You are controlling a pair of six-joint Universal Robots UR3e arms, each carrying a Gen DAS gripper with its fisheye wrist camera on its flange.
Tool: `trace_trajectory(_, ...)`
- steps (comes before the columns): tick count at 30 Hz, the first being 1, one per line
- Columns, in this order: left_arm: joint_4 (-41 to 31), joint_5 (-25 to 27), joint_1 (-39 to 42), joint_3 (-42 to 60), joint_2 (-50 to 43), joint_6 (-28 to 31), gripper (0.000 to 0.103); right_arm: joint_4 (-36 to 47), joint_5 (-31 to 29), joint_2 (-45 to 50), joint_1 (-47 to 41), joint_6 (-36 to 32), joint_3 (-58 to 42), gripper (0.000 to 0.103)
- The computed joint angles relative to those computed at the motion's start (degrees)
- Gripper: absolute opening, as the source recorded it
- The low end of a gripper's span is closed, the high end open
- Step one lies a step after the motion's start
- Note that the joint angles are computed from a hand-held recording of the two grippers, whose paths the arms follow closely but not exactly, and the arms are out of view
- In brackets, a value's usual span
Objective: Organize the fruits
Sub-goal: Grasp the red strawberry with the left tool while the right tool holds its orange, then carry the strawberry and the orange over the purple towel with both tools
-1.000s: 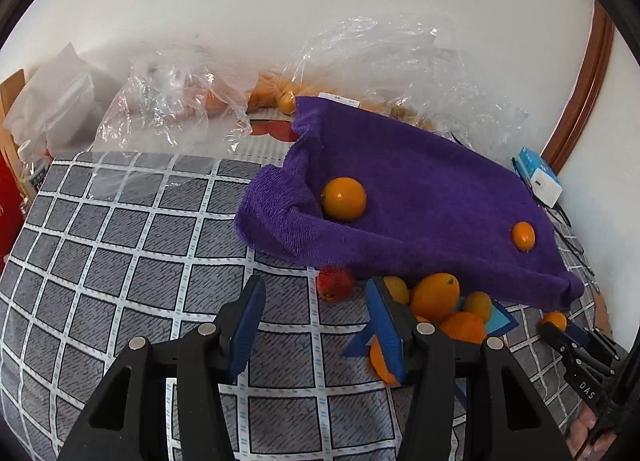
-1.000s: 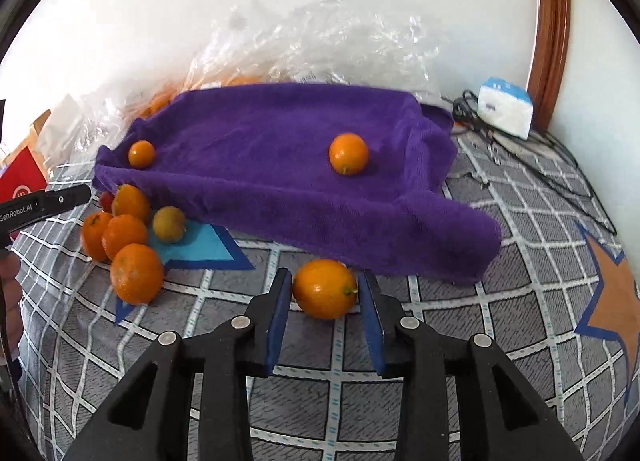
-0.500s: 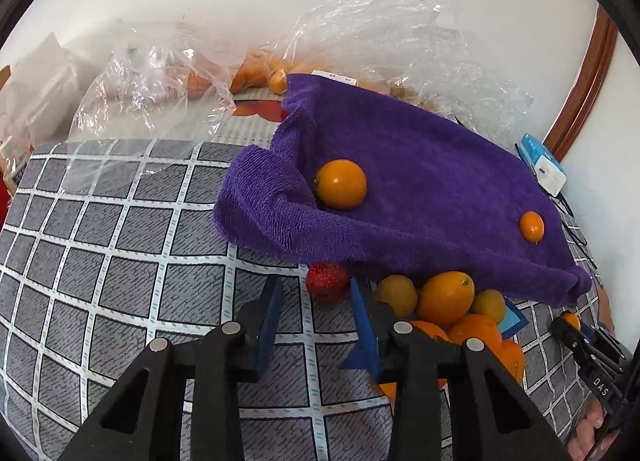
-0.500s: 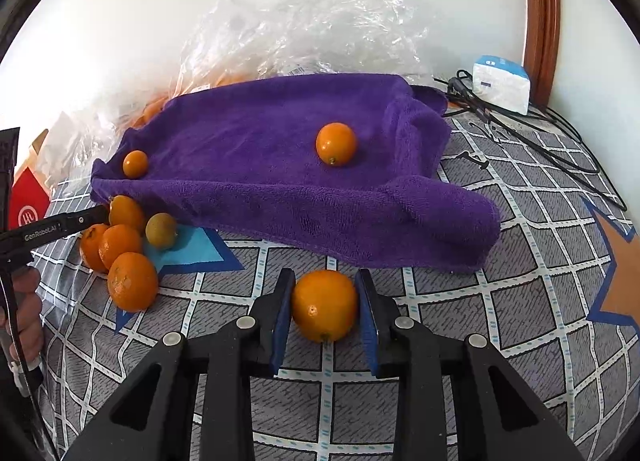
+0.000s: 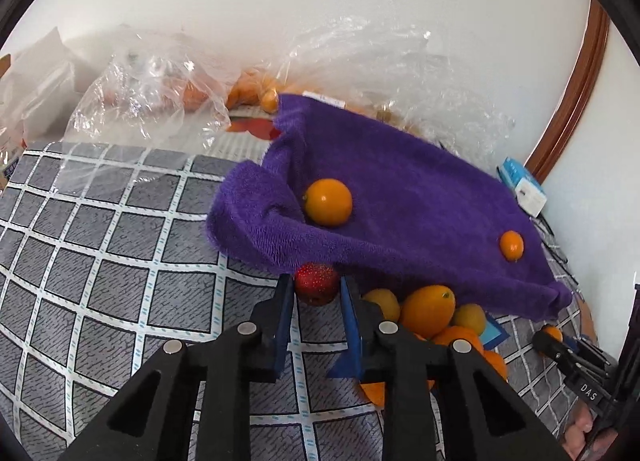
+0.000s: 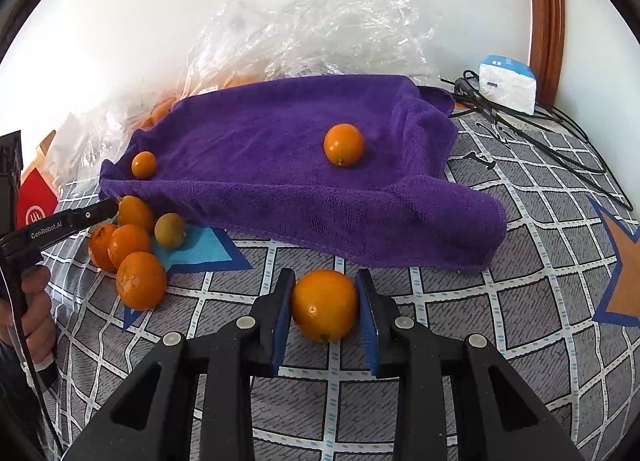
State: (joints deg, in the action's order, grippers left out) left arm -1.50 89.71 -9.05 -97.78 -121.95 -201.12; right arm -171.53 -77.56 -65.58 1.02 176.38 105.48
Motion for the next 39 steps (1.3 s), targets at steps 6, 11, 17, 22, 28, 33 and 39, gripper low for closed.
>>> trace_trajectory(6,5.74,2.24,-1.28,-2.51,0.93,0.87,0.023,-2.28,1.06,-0.46,-0.4,-0.16,1.52,0.031)
trace_trajectory(11,8.42,1.6,-1.1,-3.92,2.2,0.81,0.023,-3.42,2.43,-0.92,-0.94,-0.48,2.54,0.03)
trace_trajectory(17,10.16,0.53,-0.14,-5.59,3.47,-0.3,0.023,-4.52,4.58,-1.4,-1.79,-0.5,3.59,0.031)
trace_trajectory(22,11.89,0.3,0.14,-6.99,4.35,-1.22,0.023,-5.65,5.28,-1.7,-2.42,0.0,4.46,0.031)
trace_trajectory(28,12.97,0.82,0.15,-7.5,4.71,-1.35,0.023,-6.74,5.33,-1.96,-2.86,1.01,5.21,0.031)
trace_trajectory(33,13.7,0.63,0.43,-7.99,4.93,-1.52,0.023,-7.75,5.84,-2.22,-3.45,1.7,5.89,0.031)
trace_trajectory(39,13.89,1.21,0.75,-8.15,5.04,-2.17,0.023,-8.96,5.62,-2.61,-3.81,3.08,6.76,0.031)
